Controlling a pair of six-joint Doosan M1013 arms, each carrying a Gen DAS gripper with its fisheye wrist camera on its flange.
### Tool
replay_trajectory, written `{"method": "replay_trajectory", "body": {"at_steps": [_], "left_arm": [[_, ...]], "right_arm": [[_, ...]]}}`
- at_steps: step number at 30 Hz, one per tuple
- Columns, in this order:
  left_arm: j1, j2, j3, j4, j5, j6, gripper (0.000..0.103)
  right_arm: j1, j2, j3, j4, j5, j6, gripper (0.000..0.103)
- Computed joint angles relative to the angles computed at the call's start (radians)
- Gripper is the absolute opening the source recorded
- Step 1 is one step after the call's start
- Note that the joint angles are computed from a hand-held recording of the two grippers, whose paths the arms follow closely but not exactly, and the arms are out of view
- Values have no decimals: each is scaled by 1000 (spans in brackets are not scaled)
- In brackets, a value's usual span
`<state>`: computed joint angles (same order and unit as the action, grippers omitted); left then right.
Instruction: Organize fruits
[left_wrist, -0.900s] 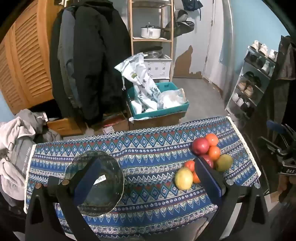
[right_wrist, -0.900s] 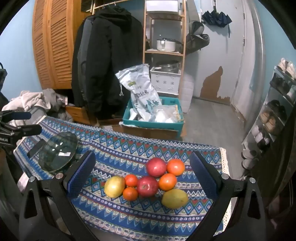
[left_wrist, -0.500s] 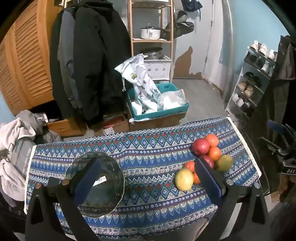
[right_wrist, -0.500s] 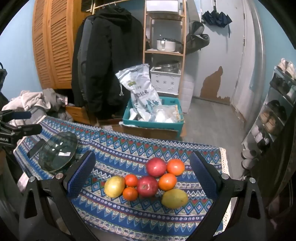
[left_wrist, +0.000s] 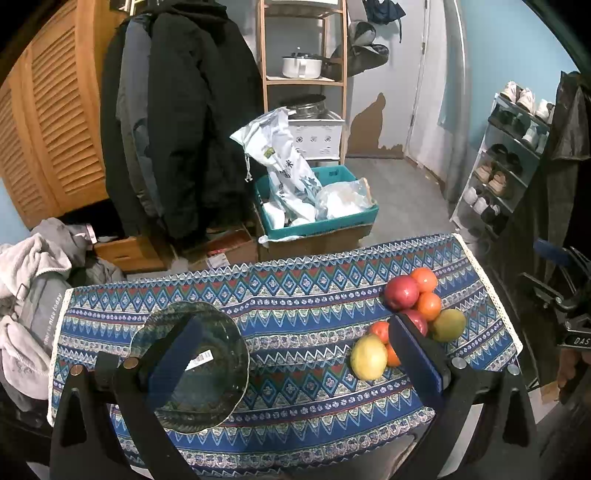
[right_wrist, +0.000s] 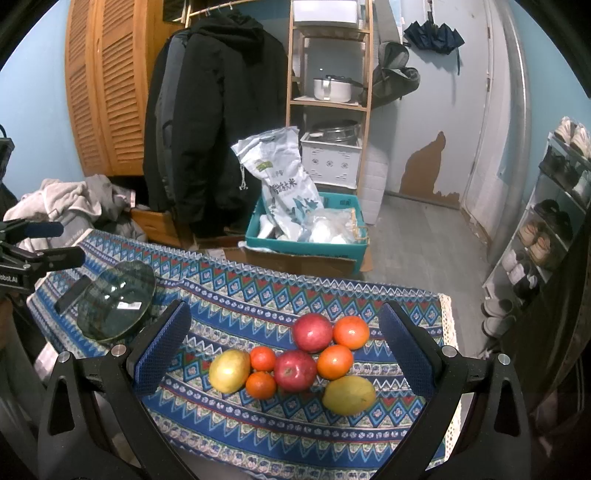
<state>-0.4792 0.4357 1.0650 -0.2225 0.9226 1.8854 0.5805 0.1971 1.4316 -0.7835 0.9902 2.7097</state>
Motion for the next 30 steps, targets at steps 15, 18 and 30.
{"method": "replay_trajectory", "body": {"at_steps": [15,18,30], "left_arm": [[7,1,-3,-18,5,4,102],[6,0,-2,-14,2,6,102],[11,6,-14,-33,24,9,102]], "right_arm": [[-2,1,-5,9,3,-12,100],[-1,1,-4,7,2,-11,100],[-2,2,-5,9,5,-12,100]]}}
